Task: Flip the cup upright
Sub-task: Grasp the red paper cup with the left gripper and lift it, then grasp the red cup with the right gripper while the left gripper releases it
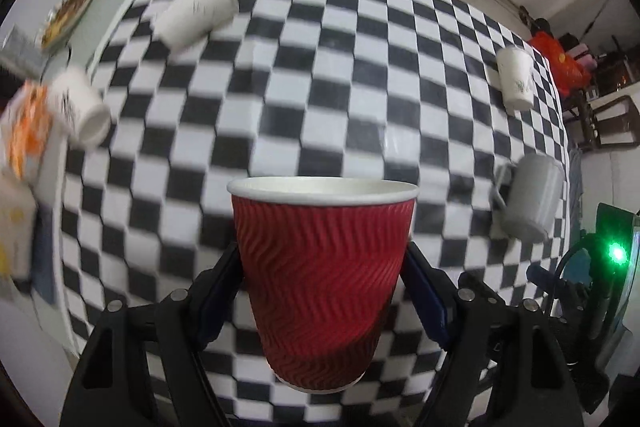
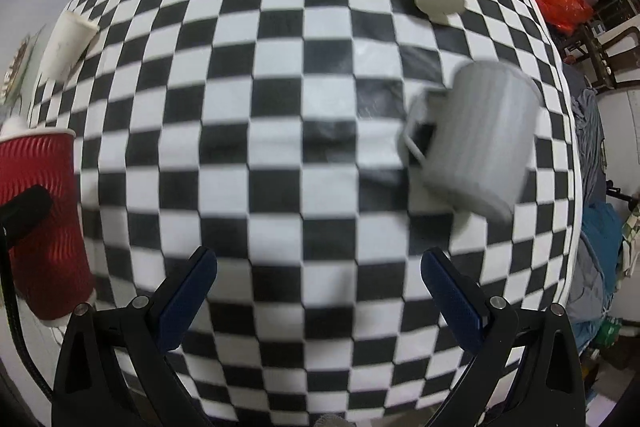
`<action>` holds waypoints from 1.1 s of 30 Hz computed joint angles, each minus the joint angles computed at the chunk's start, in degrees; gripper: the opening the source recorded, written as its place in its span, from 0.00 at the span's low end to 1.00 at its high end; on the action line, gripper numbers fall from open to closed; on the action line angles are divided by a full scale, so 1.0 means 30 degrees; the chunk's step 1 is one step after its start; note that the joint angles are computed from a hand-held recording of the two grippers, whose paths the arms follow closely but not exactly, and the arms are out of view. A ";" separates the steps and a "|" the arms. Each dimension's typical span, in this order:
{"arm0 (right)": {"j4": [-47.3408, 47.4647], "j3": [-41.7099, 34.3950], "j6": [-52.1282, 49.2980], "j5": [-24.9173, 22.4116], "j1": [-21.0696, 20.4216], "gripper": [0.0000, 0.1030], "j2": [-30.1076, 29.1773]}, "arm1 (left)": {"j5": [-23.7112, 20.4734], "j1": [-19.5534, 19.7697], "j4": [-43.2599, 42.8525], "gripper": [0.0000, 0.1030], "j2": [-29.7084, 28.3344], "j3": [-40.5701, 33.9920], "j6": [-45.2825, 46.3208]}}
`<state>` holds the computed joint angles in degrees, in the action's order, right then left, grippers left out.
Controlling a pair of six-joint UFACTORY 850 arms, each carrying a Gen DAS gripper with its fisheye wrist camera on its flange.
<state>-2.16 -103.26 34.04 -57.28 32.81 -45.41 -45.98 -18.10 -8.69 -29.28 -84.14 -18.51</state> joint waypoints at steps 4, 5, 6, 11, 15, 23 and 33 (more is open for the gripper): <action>0.0274 0.3255 -0.0538 0.1036 -0.0677 1.00 0.1906 | 0.0469 -0.0716 -0.0575 0.74 0.0583 0.1551 -0.0287; 0.0430 0.3902 -0.0489 0.1191 -0.0686 1.00 0.2247 | 0.0537 -0.0847 -0.0568 0.74 0.0571 0.1709 -0.0367; 0.0552 0.3921 -0.0567 0.1285 -0.0774 1.00 0.2062 | 0.0688 -0.0999 -0.0542 0.74 0.0664 0.2041 -0.0482; 0.1012 0.5549 -0.0334 0.1727 -0.0716 1.00 0.2735 | 0.1273 -0.1271 -0.0746 0.74 0.0166 0.2418 -0.0684; 0.0841 0.5935 0.0207 0.1684 -0.0535 1.00 0.2951 | 0.1606 -0.1432 -0.0457 0.74 -0.0237 0.2460 -0.0959; 0.0219 0.5517 0.0279 0.1869 -0.0927 1.00 0.2598 | 0.1875 -0.1543 0.0152 0.77 -0.0325 0.2529 -0.1194; 0.0000 0.4206 0.0543 0.2337 -0.0935 1.00 0.2042 | 0.2573 -0.1724 0.1935 0.91 0.0142 0.2502 -0.2338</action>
<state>-2.16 -90.64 35.67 -50.27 30.00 -39.29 -38.27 -23.27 -2.88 -28.86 -76.63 -25.52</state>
